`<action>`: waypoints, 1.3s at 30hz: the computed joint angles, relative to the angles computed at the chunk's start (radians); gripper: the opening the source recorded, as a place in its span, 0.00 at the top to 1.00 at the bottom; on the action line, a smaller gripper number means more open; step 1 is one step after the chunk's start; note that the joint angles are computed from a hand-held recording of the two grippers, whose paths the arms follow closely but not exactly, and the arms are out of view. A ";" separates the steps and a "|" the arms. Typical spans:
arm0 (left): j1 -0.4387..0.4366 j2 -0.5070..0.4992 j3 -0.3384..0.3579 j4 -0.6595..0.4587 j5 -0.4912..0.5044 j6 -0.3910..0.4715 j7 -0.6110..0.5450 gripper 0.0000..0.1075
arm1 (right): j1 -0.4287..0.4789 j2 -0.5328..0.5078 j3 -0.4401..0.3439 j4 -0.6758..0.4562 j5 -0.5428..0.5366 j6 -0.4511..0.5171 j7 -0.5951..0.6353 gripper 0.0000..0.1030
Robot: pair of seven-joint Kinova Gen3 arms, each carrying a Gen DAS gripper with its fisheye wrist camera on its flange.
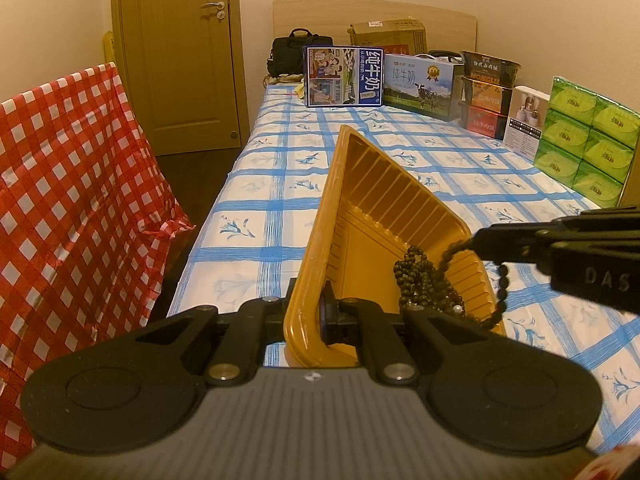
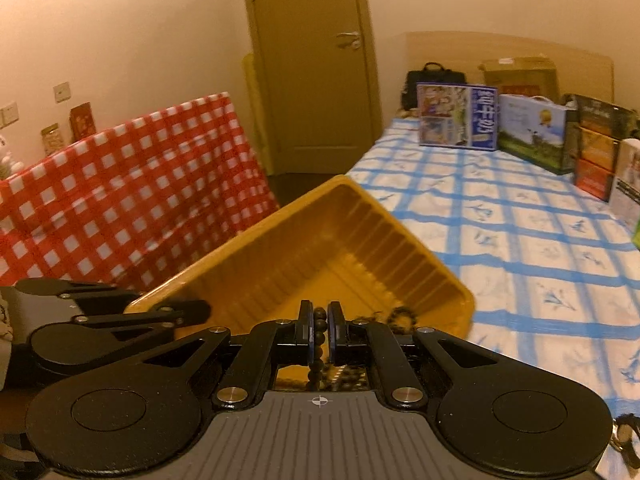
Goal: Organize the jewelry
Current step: 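Carry the bead bracelet into the orange tray and release it, then grasp the black-strap watch on the sheet with the right gripper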
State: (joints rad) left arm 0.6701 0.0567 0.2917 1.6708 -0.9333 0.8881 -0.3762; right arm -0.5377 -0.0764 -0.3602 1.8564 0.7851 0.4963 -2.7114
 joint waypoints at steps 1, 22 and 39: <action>-0.001 -0.001 0.000 0.000 0.002 -0.001 -0.002 0.94 | -0.002 0.005 -0.003 -0.003 0.006 0.001 -0.002 0.94; -0.001 -0.002 0.001 0.003 0.000 -0.002 0.001 0.94 | -0.023 0.012 0.039 0.015 0.012 0.044 -0.029 0.62; -0.001 -0.002 0.001 0.004 0.001 -0.002 -0.001 0.94 | 0.120 -0.186 -0.096 0.228 0.048 0.453 -0.309 0.59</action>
State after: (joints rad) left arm 0.6687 0.0551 0.2926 1.6745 -0.9326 0.8865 -0.3767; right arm -0.4176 -0.2627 -0.4560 2.0840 0.8329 0.9498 -3.0208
